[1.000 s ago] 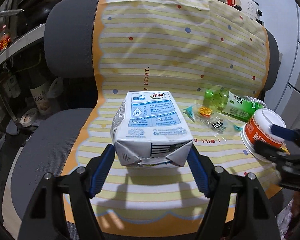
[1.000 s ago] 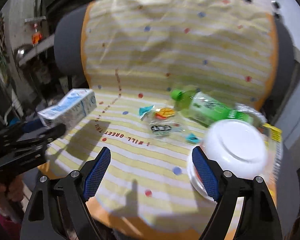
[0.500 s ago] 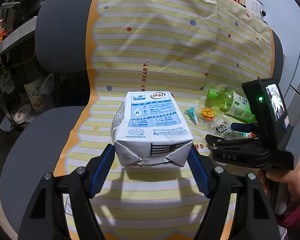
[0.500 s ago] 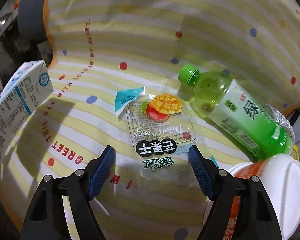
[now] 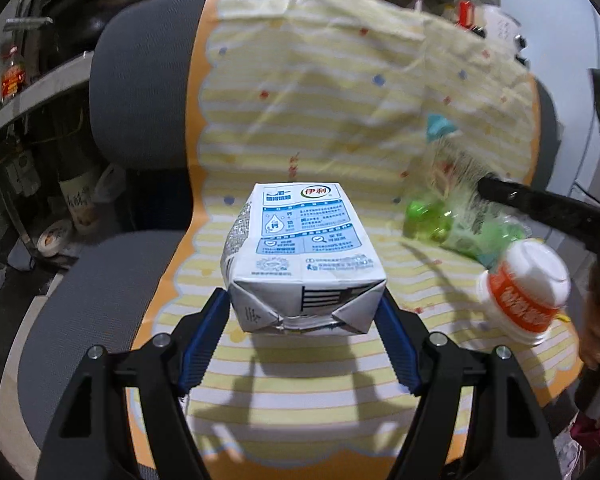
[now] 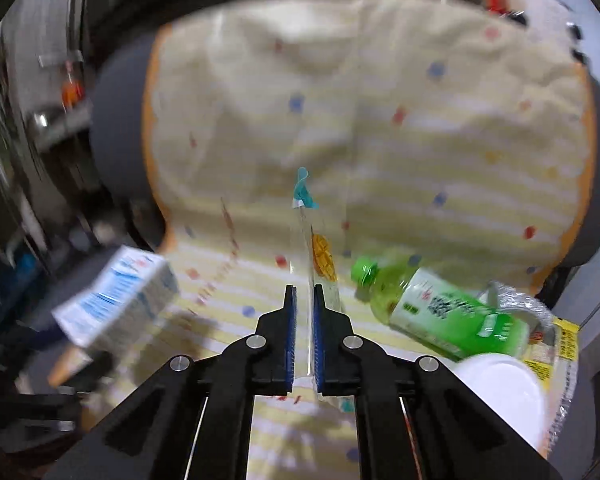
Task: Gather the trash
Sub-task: 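Grasp the clear snack wrapper with the right gripper while the left gripper holds the carton, then carry carton and wrapper to the pink bin while the right gripper opens over it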
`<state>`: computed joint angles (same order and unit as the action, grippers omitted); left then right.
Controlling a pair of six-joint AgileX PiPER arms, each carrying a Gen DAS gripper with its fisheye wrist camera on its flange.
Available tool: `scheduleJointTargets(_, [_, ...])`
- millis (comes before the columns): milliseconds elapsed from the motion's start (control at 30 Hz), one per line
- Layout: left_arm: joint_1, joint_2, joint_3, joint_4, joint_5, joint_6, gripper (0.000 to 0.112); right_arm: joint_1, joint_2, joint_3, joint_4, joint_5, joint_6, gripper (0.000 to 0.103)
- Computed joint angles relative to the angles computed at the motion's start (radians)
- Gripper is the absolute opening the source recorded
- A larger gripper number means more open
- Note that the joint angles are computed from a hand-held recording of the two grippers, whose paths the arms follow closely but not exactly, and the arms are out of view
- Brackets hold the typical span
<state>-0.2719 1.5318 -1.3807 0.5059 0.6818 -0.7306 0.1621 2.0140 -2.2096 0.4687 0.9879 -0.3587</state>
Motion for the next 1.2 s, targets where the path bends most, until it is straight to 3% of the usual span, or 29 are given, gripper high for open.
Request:
scheduleJointTargets(300, [-0.224, -0.045, -0.004, 0.131, 0.033, -0.106, 0.071, -0.297, -0.36, 0.512, 0.386, 0.019, -0.24, 0.008])
scheduleJointTargets(600, [-0.498, 0.054, -0.07, 0.241, -0.004, -0.198, 0.071, -0.696, -0.654, 0.896, 0.503, 0.072, -0.436, 0.009])
scheduleJointTargets(1000, [-0.728, 0.258, -0.272, 0.134, -0.056, -0.049, 0.071, -1.28, -0.711, 1.089, 0.527, 0.222, -0.617, 0.009])
scheduleJointTargets(1200, [-0.789, 0.335, -0.375, 0.074, -0.037, 0.026, 0.071, -1.402, -0.654, 1.115, 0.479, 0.204, -0.647, 0.01])
